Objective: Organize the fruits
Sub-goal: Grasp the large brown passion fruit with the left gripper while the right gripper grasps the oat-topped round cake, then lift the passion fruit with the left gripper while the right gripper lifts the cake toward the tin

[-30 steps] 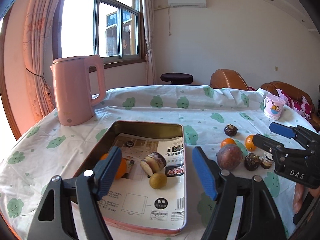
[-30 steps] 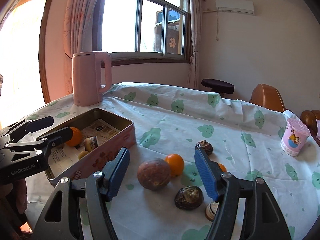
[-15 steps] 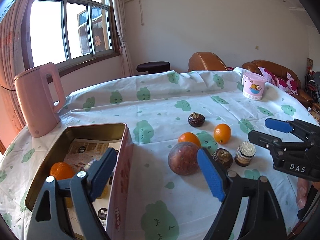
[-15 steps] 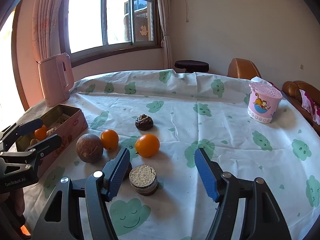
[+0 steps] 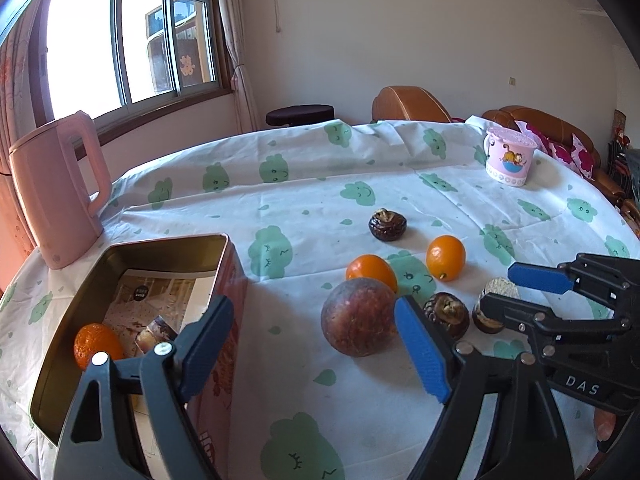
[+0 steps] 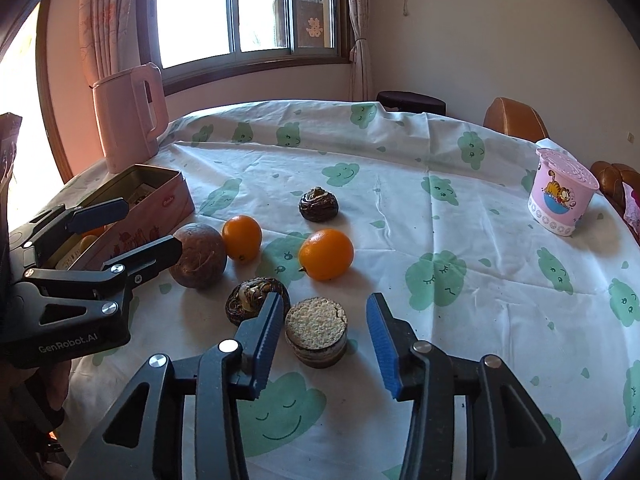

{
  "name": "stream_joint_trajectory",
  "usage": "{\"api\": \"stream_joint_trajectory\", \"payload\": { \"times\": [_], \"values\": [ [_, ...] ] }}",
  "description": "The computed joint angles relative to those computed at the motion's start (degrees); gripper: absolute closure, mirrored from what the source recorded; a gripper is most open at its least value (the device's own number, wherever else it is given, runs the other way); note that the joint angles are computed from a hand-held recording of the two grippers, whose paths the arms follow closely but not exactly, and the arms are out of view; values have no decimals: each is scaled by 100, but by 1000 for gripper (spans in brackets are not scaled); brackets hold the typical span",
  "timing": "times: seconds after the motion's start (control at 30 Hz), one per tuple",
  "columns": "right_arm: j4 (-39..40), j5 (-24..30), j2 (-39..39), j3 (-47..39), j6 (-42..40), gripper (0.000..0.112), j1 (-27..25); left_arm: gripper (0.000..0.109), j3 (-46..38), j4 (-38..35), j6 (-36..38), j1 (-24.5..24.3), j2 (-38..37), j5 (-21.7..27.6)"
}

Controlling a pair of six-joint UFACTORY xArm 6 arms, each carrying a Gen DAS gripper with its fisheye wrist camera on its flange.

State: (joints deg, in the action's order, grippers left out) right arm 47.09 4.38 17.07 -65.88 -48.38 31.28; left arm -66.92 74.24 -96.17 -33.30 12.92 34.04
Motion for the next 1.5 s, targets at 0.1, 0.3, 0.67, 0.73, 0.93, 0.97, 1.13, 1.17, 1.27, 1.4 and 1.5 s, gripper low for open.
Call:
{"api": "stream_joint_trajectory", "payload": {
  "times": [0.1,0.3,0.67,0.73,0.93,0.97,1.13,1.17,1.27,1.4,1.5],
  "values": [
    [-701,94,36,13,550,71,-37,23,-9,-28,28,20,13,-36],
    [-949,228,61,-25,768,76,-93,23,-175,-343,473,68,188,-200],
    [-1607,-16,210,-193,1722,76,-200,30,-512,-1241,1300,252,557,-558],
    [-1789,-13,258,-262,1921,76,-199,32,-527,-1461,1484,304,603,-689],
    [-2271,-88,401,-352,2430,76,-187,53,-517,-1360,1528,326,614,-913],
    [-2027,-152,382,-333,2212,76,-158,57,-523,-1346,1567,324,619,-943],
    [-1757,-184,367,-323,1967,76,-138,58,-509,-1349,1556,356,604,-1017],
    [-1677,-207,363,-319,1900,76,-128,58,-482,-1318,1500,376,588,-1070],
    [-1258,-289,334,-296,1490,76,-71,58,-415,-1144,1285,413,538,-1172],
    [-548,-349,303,-311,815,76,14,58,-348,-638,835,388,438,-1170],
    [22,-373,286,-349,302,76,62,58,-316,-331,555,344,374,-1068]
  ]
}}
